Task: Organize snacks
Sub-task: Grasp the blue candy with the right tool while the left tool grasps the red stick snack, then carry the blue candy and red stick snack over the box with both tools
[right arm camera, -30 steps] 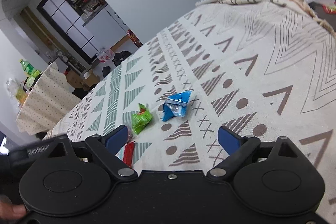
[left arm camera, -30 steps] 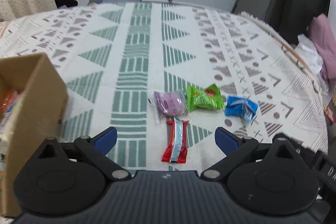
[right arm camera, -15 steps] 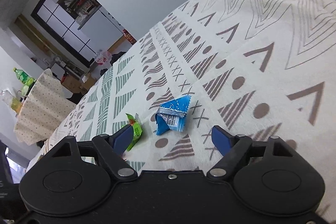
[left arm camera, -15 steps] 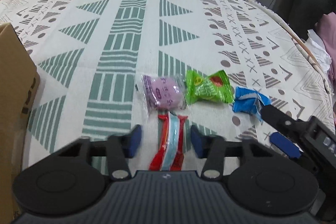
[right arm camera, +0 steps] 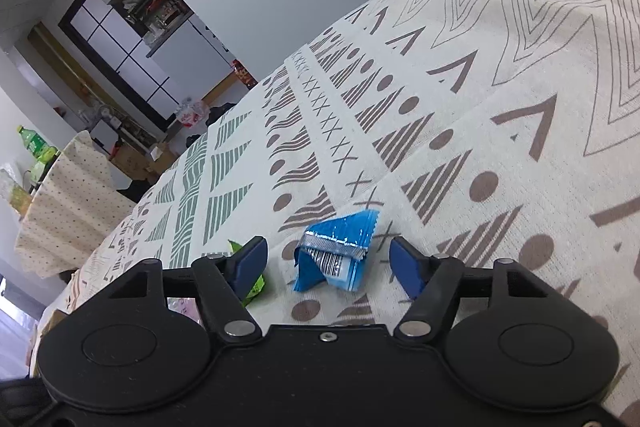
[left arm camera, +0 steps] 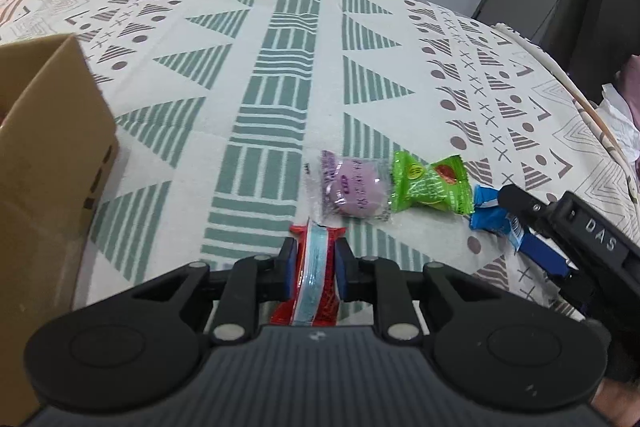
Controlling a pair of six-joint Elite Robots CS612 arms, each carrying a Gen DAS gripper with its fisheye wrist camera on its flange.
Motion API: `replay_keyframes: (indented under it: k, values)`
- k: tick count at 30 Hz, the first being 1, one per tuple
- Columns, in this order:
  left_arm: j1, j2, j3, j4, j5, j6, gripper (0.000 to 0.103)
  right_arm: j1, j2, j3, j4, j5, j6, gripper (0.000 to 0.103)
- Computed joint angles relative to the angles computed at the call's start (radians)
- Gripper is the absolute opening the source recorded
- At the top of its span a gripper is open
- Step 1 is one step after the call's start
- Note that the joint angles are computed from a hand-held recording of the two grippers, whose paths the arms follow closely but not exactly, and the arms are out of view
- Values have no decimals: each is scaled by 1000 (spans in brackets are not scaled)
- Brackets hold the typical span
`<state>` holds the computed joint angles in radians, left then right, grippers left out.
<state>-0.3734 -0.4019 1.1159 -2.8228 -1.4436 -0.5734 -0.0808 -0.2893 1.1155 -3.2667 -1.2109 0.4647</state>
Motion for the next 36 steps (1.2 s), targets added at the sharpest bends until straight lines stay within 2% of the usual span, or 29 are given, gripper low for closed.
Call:
replay_keyframes:
  k: [3,5,6,7,9,18,22,36]
  values:
    - [1,-12,23,-16,25,-12,19,3,4,-13,13,-12,-4,63]
    - [4,-19,36,-28,20,-22,19,5,6,-20,19,-29,1,53]
    - [5,-23,42,-33,18,-27,19,5,8,-23,27,-28,6,40]
    - [6,-28,49,-39,17,-32,19,1,9,-23,32,-12,19,37]
    - [7,-39,67,-63,14,-33,19,-5,3,-8,21,7,50,36]
    - [14,-90,146,-123,-9,-58,19,-11,-83,144,-26,-41,48,34]
    - [14,-118,183,-167,8,-49,19,-12,-112,194,-70,-35,71,34]
    - [21,-213,347,-322,-2,-91,19,14,-237,380,-178,-35,21,34]
